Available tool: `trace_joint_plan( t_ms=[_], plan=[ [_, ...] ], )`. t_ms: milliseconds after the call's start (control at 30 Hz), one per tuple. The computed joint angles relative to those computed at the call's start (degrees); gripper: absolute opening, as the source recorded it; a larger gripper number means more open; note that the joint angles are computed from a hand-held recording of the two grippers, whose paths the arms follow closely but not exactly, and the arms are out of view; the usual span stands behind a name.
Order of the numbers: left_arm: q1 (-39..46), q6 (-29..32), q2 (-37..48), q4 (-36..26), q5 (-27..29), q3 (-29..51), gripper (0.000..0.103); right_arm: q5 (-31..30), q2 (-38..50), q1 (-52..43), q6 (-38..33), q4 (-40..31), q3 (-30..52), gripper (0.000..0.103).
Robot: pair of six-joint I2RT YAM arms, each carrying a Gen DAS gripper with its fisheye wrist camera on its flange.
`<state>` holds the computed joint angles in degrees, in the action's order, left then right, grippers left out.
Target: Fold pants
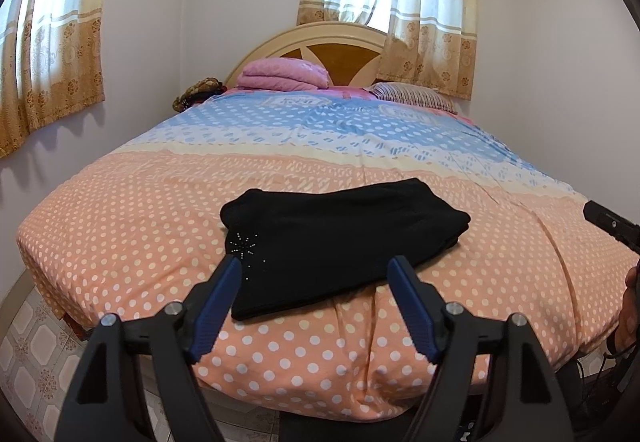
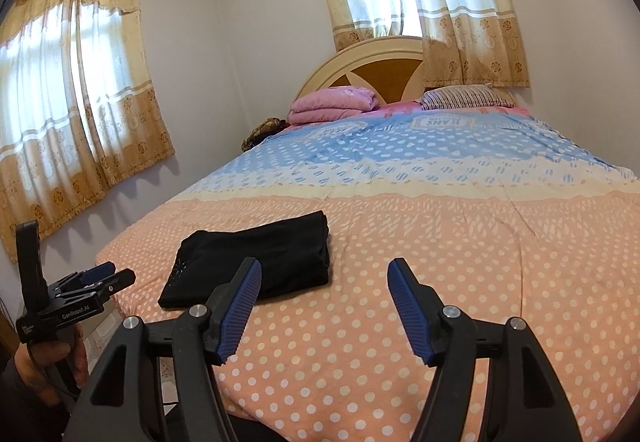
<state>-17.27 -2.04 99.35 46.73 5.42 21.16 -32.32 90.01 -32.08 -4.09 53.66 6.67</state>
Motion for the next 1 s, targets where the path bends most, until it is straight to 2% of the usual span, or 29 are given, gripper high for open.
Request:
trace_joint_plan(
  t_ms=[233, 667, 700, 833, 1000],
  plan=[
    [-0.20, -0.47, -1.04, 0.16, -0.36, -0.61, 0.078, 1.89, 3.00, 2.25, -0.14, 2.82, -0.39, 0.068],
    [-0.42, -0.36, -1.79, 0.13, -0.59, -0.97, 0.079, 3.96, 3.45, 4.47, 0.35, 4.97, -1.64, 0.068],
    [-0.39, -0.29, -1.83, -0.05, -0.44, -0.93, 0.079, 4.15, 3.46, 4.69, 0.32, 5.19, -1.78, 0.068],
    [-0.75, 0.06, -2.05, 1.42, -1.04, -1.70, 0.099, 5.60, 4.25, 6.10, 0.62, 7.23, -2.51, 0.068],
    [-1.32, 0.55, -3.07, 2.27, -1.88, -2.37, 0.102, 6.08, 5.04, 6.51, 1.11, 8.83, -2.88, 0.068]
  ],
)
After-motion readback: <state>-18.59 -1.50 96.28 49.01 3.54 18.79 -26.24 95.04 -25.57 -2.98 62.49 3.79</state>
